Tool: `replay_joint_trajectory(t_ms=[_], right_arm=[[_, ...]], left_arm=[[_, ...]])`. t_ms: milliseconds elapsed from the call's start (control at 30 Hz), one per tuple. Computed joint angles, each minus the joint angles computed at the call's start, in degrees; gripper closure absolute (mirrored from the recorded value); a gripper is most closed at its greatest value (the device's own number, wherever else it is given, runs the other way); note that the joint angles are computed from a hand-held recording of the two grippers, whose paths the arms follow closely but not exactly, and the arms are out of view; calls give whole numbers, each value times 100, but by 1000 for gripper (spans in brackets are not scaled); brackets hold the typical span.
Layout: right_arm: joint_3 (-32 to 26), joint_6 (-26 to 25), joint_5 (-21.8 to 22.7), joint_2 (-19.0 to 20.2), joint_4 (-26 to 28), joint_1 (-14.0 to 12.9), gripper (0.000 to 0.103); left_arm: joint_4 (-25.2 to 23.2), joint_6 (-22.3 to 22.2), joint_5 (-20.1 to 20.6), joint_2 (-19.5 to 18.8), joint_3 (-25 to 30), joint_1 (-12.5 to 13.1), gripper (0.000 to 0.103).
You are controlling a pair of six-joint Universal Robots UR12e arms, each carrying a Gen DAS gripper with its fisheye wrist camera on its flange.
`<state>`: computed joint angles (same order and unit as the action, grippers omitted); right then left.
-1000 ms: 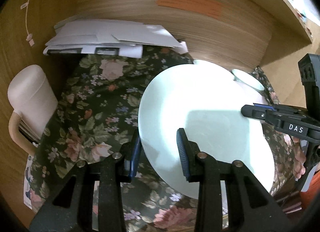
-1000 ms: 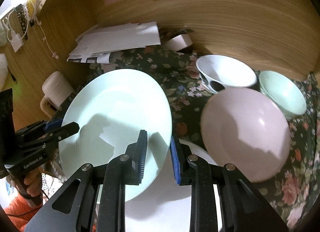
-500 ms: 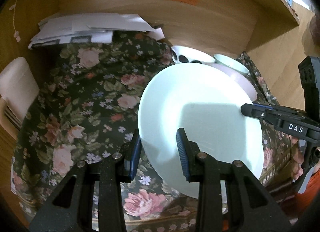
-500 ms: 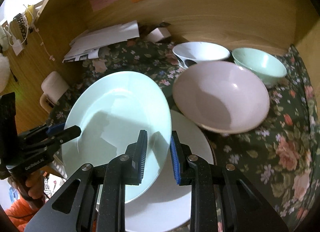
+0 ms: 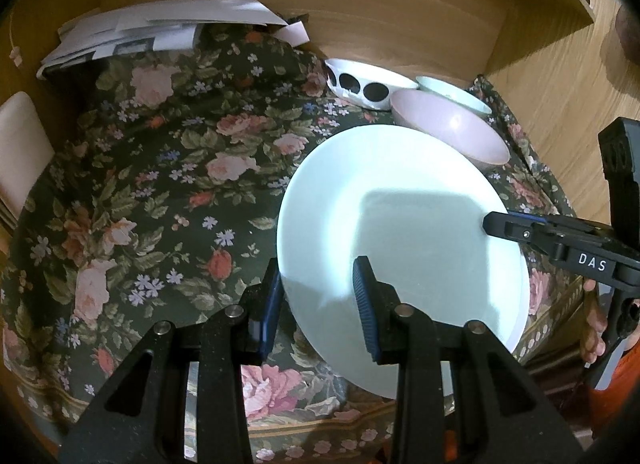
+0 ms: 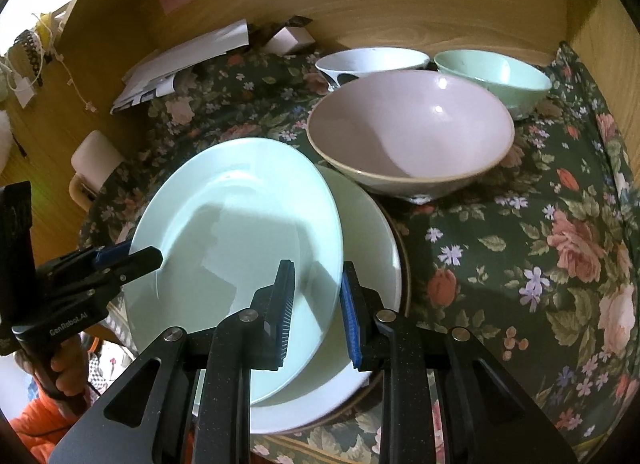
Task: Organize plates and bowls
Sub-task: 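Carry the mint-green plate over the white plate stack with both tools, then lower the mint-green plate onto the white plate and open both tools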
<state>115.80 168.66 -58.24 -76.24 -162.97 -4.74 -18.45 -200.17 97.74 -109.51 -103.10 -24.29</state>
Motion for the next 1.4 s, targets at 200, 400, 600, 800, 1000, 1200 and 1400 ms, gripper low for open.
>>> replay_joint_trajectory(t_ms=[200,400,600,800,1000,1200,1400], right_arm=[[21,21,-14,-5,40,-26,82],[43,29,-47,-20,47,-45,82],[56,-44,-94,-54,82,-45,82],[93,14,-35,-83,37,-71,81],[210,76,-320,-148,-375,-36,81],[268,160,-418,-204,-727,-73,73],[295,323,-660,-209,-1347,-51,50]], left_arm=[[-120,15,-14,-44,47,-22,68],[-234,41,-18,-82,99,-24,68],[-328,43,-52,-106,140,-14,68],[-419,62,-39,-124,182,-37,63],[-367,131,-99,-120,157,-31,55],[129,301,286,-47,60,-124,36],[369,333,475,-43,170,-131,26]])
